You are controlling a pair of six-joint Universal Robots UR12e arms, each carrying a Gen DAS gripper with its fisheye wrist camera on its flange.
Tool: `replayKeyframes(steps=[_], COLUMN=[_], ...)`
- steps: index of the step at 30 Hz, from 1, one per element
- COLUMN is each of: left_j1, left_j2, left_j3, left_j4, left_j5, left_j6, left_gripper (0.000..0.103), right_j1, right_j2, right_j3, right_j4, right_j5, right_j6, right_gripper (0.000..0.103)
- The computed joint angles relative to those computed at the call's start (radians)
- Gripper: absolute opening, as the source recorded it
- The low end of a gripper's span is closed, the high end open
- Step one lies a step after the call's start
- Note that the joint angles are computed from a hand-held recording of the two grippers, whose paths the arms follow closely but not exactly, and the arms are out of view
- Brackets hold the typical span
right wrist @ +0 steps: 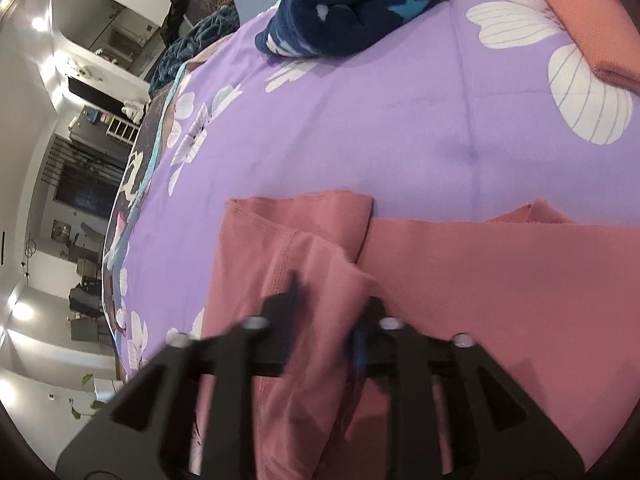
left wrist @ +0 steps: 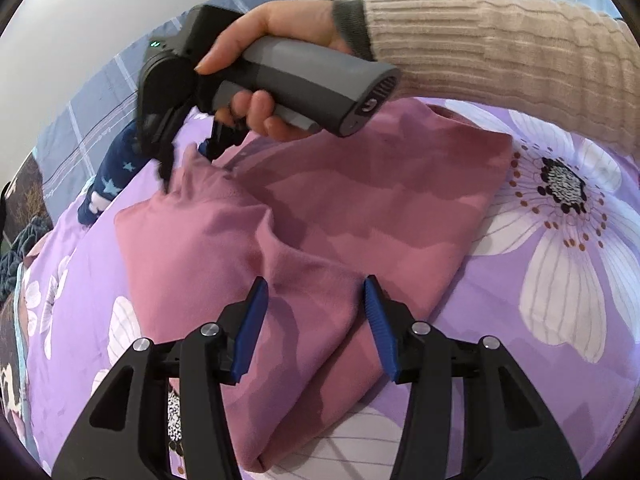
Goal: Fold small clothes
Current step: 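Grasp the shirt corner with the right tool, then lift the gripped shirt edge with the right tool and fold it over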
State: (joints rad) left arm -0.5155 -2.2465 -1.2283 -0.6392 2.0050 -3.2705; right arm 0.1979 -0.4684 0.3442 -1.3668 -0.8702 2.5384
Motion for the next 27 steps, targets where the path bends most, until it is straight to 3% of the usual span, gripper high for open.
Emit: replayKeyframes(steps=[5, 6, 8, 9, 13, 18, 23, 27], left_j1=[-0.004, -0.003, 0.003, 0.002, 0.021, 0.033, 0.027, 0.019], left_j2=[-0.012, -0.013, -0.012, -0.01, 0.029, 0.065, 0.052, 0.019], left_j3=[0.022, 0.024, 0.027, 0.028, -0.02, -0.057, -0.035, 0.02], left_j4=[-0.035, -0.037, -0.044, -0.046, 0.04, 0.139, 0.178, 0.202], left_j5=[0.014, 0.012, -0.019, -0.029, -0.127, -0.217, -0.251, -0.303], left_j6=[0.015, 0.012, 0.012, 0.006, -0.03, -0.029, -0.014, 0.041], left_gripper=[0.049, 0.038, 0.018, 0.008, 0.007, 0.005, 0.005, 0.005], right_j1=[0.006, 0.008, 0.011, 0.012, 0.002, -0.012, -0.029, -0.057], right_j2=[0.01, 0.005, -0.018, -0.024, -0.068, -0.098, -0.173, -0.211], right_j3=[-0.021, -0.01, 0.041, 0.056, 0.148, 0.17, 0.277, 0.332], right_j4=[0.012, -0.007, -0.077, -0.101, -0.2, -0.234, -0.375, -0.465], right_j5=[-0.011, -0.017, -0.026, -0.029, 0.042, 0.103, 0.078, 0.055], right_j6=[-0.035, -0.033, -0.011, -0.005, -0.014, -0.038, -0.071, -0.055], right_gripper=[0.044, 0.043, 0.03, 0.01, 0.009, 0.009, 0.009, 0.009])
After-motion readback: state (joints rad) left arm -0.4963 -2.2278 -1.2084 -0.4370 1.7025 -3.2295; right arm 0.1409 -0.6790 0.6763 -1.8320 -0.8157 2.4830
